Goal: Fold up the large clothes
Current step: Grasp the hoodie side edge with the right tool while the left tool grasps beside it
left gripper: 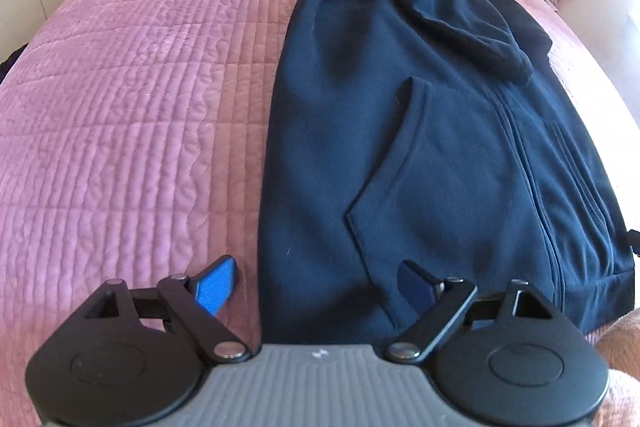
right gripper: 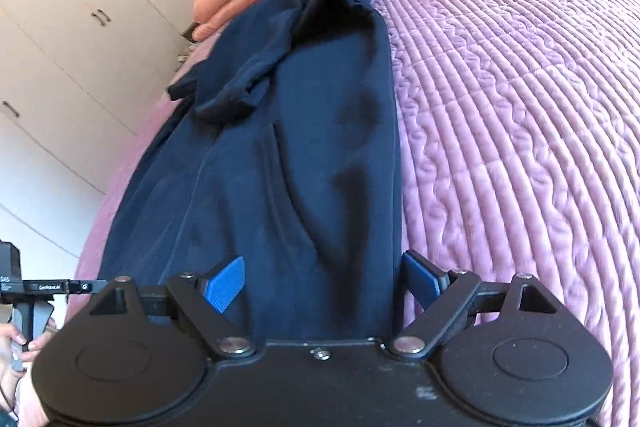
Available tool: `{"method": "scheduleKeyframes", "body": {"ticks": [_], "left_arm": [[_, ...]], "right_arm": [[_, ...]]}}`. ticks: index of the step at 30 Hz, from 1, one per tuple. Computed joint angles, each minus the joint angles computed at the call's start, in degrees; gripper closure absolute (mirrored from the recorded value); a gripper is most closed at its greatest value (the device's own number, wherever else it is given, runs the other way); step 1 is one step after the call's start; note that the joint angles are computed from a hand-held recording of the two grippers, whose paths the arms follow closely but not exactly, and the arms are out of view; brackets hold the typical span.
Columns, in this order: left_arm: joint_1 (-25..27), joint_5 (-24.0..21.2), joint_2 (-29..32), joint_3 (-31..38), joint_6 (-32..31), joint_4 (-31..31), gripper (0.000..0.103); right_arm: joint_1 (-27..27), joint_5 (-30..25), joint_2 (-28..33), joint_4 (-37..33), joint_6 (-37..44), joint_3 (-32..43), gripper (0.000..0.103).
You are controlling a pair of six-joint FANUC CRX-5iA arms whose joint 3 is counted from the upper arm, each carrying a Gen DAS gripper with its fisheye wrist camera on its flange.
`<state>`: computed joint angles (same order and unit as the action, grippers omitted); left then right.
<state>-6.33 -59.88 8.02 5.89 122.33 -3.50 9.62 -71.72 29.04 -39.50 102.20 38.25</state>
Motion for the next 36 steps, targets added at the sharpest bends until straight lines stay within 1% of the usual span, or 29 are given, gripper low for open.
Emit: {"method": "scheduleKeyframes", "body": {"ticks": [2,3,6,7,9,10,11,12,13,14,16,18,19,20,22,23,24,25,26,27,29,30,31,33,34,35,36], "left_arm": [[0.16,0.36,-1.14,-1.36,-0.34,0.75,0.014],[0.40,0.85,-1.82,-2.30,-0.84,1.58,0.014],[1.02,3.67,-3.91,-5.79,-1.27,3.58,0.014],[1.12,4.72,-4.78,-6.97,-0.55,3.84,0.014],[1.44,6.61,-6.26,-9.10,0.36,5.06,0.015],[1.66,7.82,-7.10,-10.39,0.32,5.97,0.016],[1.85,8.97,-7.81,-11.54,0.26,6.91,0.019],[2.14,10.16,-8.71,-12.93,0.25,7.86,0.021],[2.30,10.94,-9.31,-13.80,0.62,8.21,0.026],[2.23,11.17,-9.64,-14.00,1.67,7.47,0.035],[2.70,11.55,-9.85,-14.21,2.75,6.91,0.044],[4.30,14.59,-10.31,-16.33,1.98,10.28,0.047],[5.34,16.49,-10.61,-17.81,1.13,12.71,0.051],[5.88,17.41,-10.60,-18.50,1.19,14.05,0.053],[6.43,19.12,-10.96,-19.98,0.62,16.53,0.053],[6.48,20.10,-11.38,-21.04,-1.09,18.40,0.053],[6.15,20.48,-11.58,-21.72,-2.59,19.69,0.053],[5.33,18.89,-11.42,-20.77,-1.87,17.97,0.053],[4.66,17.68,-11.38,-20.29,-1.59,17.08,0.053],[4.10,17.40,-11.75,-20.53,-1.92,17.05,0.053],[3.58,18.56,-12.87,-22.61,-3.40,19.54,0.053],[3.33,19.32,-13.19,-23.40,-3.02,20.09,0.053],[3.06,19.86,-13.20,-23.45,-1.75,19.37,0.052],[3.31,21.43,-12.67,-23.91,-1.17,20.46,0.052],[3.47,22.03,-11.91,-23.51,-0.63,20.99,0.052],[3.58,22.54,-11.18,-23.06,-0.41,21.31,0.052],[3.36,21.97,-10.18,-21.55,0.75,20.05,0.052]], "right_arm": [[-0.58,-1.44,-0.03,-0.59,-0.76,0.08,0.001],[-1.06,-3.12,0.51,-1.24,-1.85,1.03,0.001],[-3.48,-8.65,2.64,-5.61,-5.18,4.45,0.001],[-4.40,-10.82,3.49,-7.57,-5.86,5.58,0.001],[-5.49,-13.25,4.14,-9.50,-5.48,6.39,0.001],[-5.83,-13.53,3.88,-9.94,-4.91,6.00,0.001],[-6.33,-13.66,3.63,-10.76,-4.67,5.46,0.003],[-6.79,-13.67,3.38,-11.55,-4.50,4.78,0.008],[-7.34,-12.94,2.62,-12.00,-3.60,3.10,0.011],[-7.55,-11.96,2.13,-12.20,-3.09,2.03,0.018],[-8.45,-10.34,1.67,-14.14,-3.39,0.36,0.023],[-9.08,-8.69,1.96,-16.46,-5.48,0.13,0.030],[-8.88,-8.22,2.18,-16.83,-5.55,0.37,0.031],[-8.58,-7.92,2.33,-16.36,-5.04,0.47,0.031],[-7.18,-7.67,3.21,-15.22,-5.31,1.77,0.032],[-6.94,-7.77,3.45,-15.67,-5.33,1.93,0.032],[-6.82,-8.09,3.68,-16.42,-5.24,2.04,0.032],[-6.68,-8.34,3.64,-16.92,-5.02,1.72,0.033],[-6.59,-9.13,3.74,-17.36,-4.86,1.58,0.038],[-6.58,-10.18,3.78,-17.68,-4.19,1.42,0.041],[-6.82,-11.52,3.27,-18.40,-2.27,0.41,0.043],[-7.24,-11.85,2.86,-19.03,-1.88,-0.47,0.048],[-7.65,-11.88,2.63,-19.78,-2.11,-1.17,0.052],[-8.20,-11.16,2.00,-20.40,-2.86,-2.81,0.068],[-8.24,-10.45,1.63,-20.30,-2.90,-3.59,0.071],[-8.23,-9.94,1.32,-20.09,-2.85,-4.09,0.077],[-8.24,-9.16,0.91,-20.07,-2.84,-4.65,0.082]]}}
